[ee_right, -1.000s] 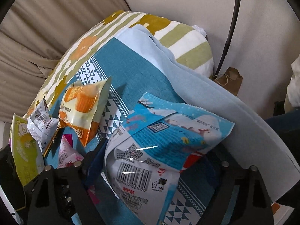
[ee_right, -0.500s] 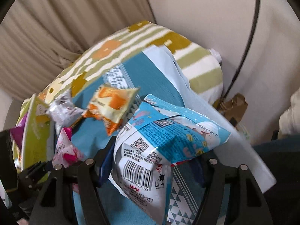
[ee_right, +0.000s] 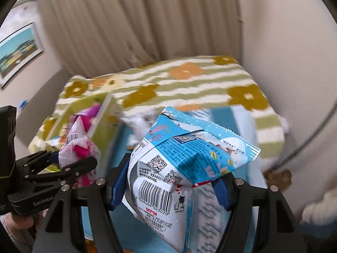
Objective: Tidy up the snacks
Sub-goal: 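Carry the pink and blue-white bags over the box and open both tools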
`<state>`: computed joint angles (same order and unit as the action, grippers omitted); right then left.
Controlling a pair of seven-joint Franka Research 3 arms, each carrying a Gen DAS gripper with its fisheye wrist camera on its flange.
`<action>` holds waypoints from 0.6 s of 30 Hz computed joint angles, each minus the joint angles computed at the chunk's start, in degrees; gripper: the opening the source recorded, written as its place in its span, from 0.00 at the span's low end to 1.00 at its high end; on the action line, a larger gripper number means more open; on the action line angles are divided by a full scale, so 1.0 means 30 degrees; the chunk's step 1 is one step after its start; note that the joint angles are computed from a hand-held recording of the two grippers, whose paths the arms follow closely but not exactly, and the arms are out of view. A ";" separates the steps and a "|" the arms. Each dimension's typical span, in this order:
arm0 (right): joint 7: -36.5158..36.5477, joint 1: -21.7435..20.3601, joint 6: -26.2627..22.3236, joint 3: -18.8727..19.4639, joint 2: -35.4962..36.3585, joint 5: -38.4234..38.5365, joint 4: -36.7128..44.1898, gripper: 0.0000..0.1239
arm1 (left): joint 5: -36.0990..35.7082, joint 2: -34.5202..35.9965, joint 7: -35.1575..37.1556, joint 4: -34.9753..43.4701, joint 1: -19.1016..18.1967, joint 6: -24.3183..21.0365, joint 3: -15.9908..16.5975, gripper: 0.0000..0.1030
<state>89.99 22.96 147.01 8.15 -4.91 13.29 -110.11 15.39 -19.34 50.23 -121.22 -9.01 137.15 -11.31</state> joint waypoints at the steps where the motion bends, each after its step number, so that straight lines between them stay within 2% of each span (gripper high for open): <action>1: -0.0410 0.0220 -0.0163 0.0139 0.0372 0.0249 0.0668 0.53 | 0.0133 -0.0397 0.0047 -0.0173 0.0175 -0.0169 0.0174 0.53; 5: -0.1234 0.1017 -0.0423 0.0624 0.1799 0.0808 0.2806 0.53 | 0.0211 -0.1362 0.0883 -0.0614 0.0961 -0.0453 0.1165 0.53; 8: -0.1042 0.1773 -0.0684 0.0962 0.3440 0.0288 0.4941 0.53 | -0.0253 -0.1539 0.2358 -0.0630 0.1562 -0.0393 0.2182 0.53; 13: 0.0592 0.3358 -0.1527 0.0944 0.6696 -0.1084 0.9188 0.53 | -0.1369 -0.0343 0.5654 0.0476 0.2604 -0.0413 0.3564 0.53; 18: 0.2373 0.4996 -0.3508 0.0382 1.0206 -0.2329 1.4276 0.53 | -0.3077 0.1445 0.8895 0.2094 0.3653 -0.0683 0.4320 0.53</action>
